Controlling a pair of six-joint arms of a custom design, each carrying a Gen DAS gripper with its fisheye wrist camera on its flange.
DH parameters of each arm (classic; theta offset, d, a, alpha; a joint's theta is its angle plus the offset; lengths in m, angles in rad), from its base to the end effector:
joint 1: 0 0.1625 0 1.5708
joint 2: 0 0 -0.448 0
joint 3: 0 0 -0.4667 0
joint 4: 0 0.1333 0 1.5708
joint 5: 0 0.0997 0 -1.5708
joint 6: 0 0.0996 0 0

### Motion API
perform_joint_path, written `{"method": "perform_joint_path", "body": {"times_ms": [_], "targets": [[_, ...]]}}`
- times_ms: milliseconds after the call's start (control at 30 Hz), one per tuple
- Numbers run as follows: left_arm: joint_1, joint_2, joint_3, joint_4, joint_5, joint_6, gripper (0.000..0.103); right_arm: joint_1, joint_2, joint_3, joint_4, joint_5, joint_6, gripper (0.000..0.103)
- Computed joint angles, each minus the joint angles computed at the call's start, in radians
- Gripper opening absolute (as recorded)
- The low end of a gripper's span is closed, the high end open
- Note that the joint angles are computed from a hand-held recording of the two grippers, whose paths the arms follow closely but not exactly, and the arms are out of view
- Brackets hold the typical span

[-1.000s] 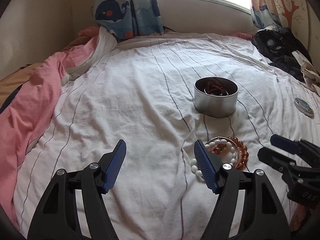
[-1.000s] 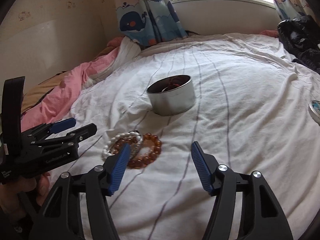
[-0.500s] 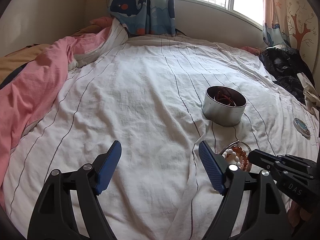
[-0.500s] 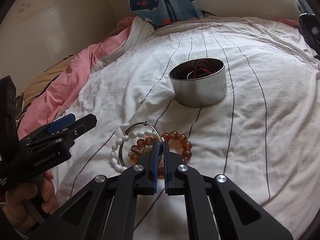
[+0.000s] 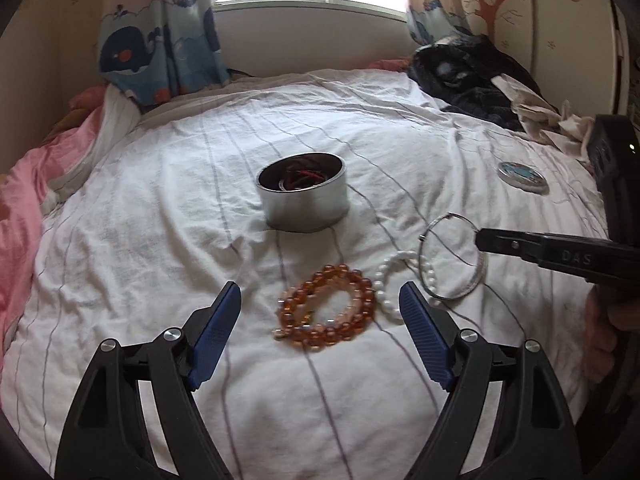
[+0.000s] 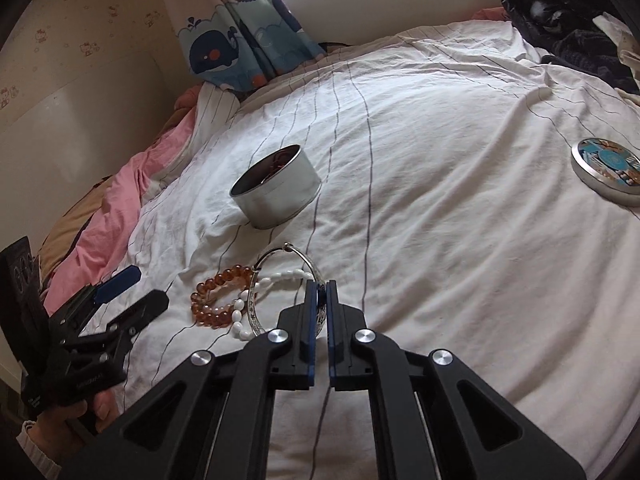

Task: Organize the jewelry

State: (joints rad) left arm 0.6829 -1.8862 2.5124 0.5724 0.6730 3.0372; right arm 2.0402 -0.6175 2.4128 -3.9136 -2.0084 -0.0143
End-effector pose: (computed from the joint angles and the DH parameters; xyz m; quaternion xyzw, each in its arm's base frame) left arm 0.0023 -0.2704 0.2208 0.2638 0.8490 -0.3496 0.2957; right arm 0.2592 -0.3097 -0.0582 0.1681 -0.9265 0.3042 0.1441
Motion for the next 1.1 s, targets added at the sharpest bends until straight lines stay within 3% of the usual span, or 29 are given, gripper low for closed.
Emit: {"method": "perform_joint_path", "body": {"times_ms": [67,233,367,467,500,533,567,600,633,700,867,933,967,1000,1100], "targets": [[0.003,0.050,-0.011,-0.023,0.044,0.035,0.078,0.005,0.012,-0.005,-0.018,-0.047,0.014,0.005],[0.114,0.232,-0.107,-0.109,0.089,0.167,0.078,0.014,0.026,-0.008,-0.060,-0.159,0.042,0.005],[0.201,0.401,-0.207,-0.113,0.119,0.272,0.078,0.000,0.026,-0.008,-0.060,-0.176,0.062,0.005],[0.268,0.488,-0.274,-0.068,0.177,0.311,0.063,-0.009,0.023,-0.001,-0.075,-0.152,0.058,0.005],[0.287,0.495,-0.289,-0.054,0.208,0.323,0.056,-0.012,0.022,0.000,-0.074,-0.143,0.058,0.008],[0.298,0.495,-0.297,-0.043,0.238,0.339,0.041,-0.017,0.022,0.002,-0.078,-0.131,0.058,0.014],[0.305,0.493,-0.303,-0.029,0.262,0.351,0.031,-0.021,0.023,0.003,-0.086,-0.117,0.059,0.033],[0.307,0.494,-0.308,-0.014,0.269,0.350,0.014,-0.024,0.025,0.003,-0.094,-0.105,0.059,0.038],[0.303,0.490,-0.307,-0.007,0.263,0.345,0.007,-0.026,0.024,0.003,-0.088,-0.092,0.058,0.038],[0.308,0.460,-0.307,0.008,0.285,0.327,0.007,-0.025,0.024,-0.006,-0.060,-0.090,0.047,0.038],[0.262,0.307,-0.253,0.022,0.236,0.255,0.007,0.009,0.036,-0.065,0.121,-0.180,0.032,0.044],[0.253,0.245,-0.232,0.029,0.195,0.212,0.007,0.027,0.047,-0.078,0.145,-0.188,-0.012,0.038],[0.257,0.227,-0.227,0.030,0.165,0.194,0.007,0.041,0.057,-0.086,0.147,-0.207,-0.032,0.027],[0.272,0.214,-0.224,0.029,0.144,0.181,0.007,0.047,0.061,-0.090,0.148,-0.210,-0.050,0.015],[0.367,0.234,-0.241,0.035,0.116,0.138,0.007,0.056,0.066,-0.087,0.114,-0.171,-0.094,0.004]]}}
